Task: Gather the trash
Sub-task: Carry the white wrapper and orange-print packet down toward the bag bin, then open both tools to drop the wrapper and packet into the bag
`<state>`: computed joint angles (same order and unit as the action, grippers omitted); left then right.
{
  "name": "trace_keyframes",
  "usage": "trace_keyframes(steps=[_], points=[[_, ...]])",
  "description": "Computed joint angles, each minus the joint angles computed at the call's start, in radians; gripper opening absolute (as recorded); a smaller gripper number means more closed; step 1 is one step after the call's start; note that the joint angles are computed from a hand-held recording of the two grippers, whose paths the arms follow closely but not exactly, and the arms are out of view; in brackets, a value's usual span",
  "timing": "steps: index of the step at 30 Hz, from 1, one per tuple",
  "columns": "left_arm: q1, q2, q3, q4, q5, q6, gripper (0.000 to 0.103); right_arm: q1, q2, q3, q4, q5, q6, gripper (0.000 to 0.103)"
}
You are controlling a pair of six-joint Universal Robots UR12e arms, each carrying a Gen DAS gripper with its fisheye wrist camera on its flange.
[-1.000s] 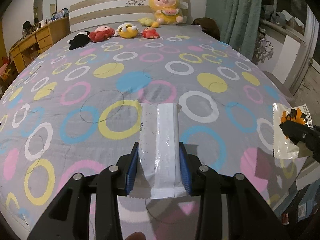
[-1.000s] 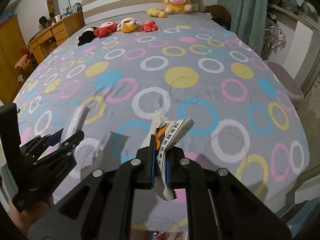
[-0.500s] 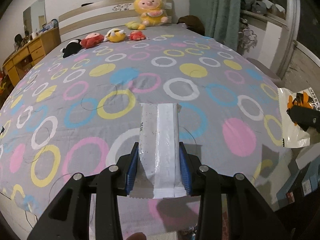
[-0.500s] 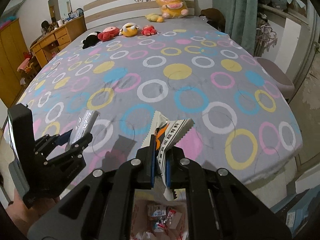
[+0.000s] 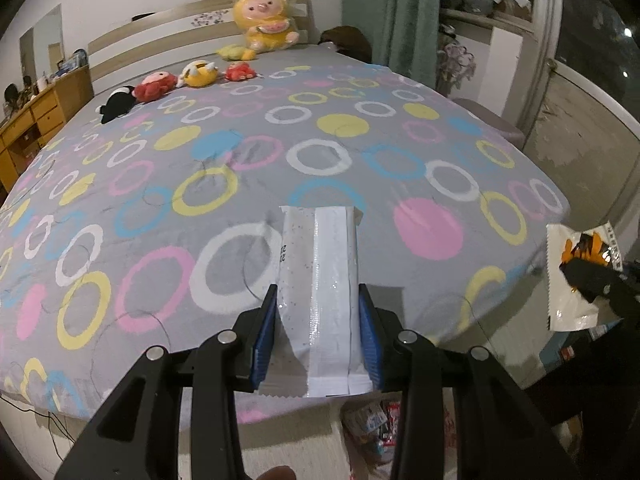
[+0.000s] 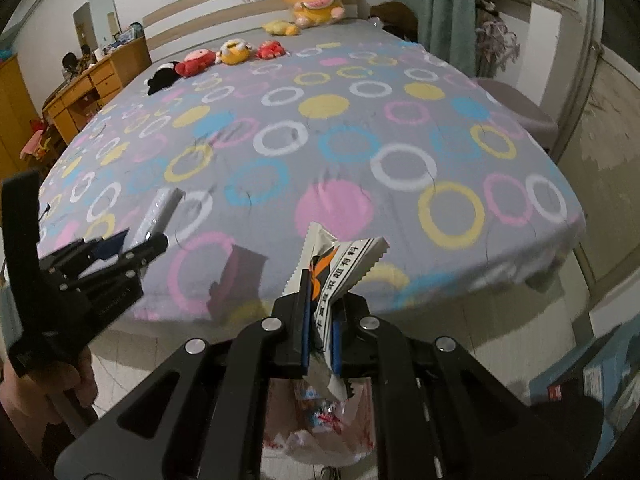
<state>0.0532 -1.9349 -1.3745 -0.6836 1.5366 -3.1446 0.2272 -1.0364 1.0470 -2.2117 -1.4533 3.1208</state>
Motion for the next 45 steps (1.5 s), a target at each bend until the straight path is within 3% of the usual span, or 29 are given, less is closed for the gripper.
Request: trace_keyframes(steps=[6, 16, 23, 31, 40, 45], points=[[-0.014, 0.024, -0.044, -0.028, -0.017, 0.038, 0.037, 0.001, -0.055, 0.109, -0.029, -0.010, -0.034, 0.008], [-0.030, 0.028, -0.064, -0.113, -0.040, 0.079, 0.037, -0.002, -0.082, 0.207, -0.083, -0.013, 0.011, 0.008], [-0.049, 0.031, -0.098, -0.178, -0.058, 0.073, 0.037, -0.005, -0.064, 0.227, -0.049, -0.002, 0.018, 0.008], [-0.065, 0.024, -0.143, -0.210, -0.030, 0.020, 0.037, -0.003, -0.038, 0.249, 0.002, 0.010, 0.015, 0.008], [-0.079, -0.017, -0.165, -0.211, 0.020, -0.020, 0.037, -0.004, 0.004, 0.246, 0.068, 0.031, -0.002, 0.008], [-0.084, -0.041, -0.159, -0.254, 0.017, -0.021, 0.037, -0.009, 0.028, 0.239, 0.100, 0.045, 0.010, 0.009]])
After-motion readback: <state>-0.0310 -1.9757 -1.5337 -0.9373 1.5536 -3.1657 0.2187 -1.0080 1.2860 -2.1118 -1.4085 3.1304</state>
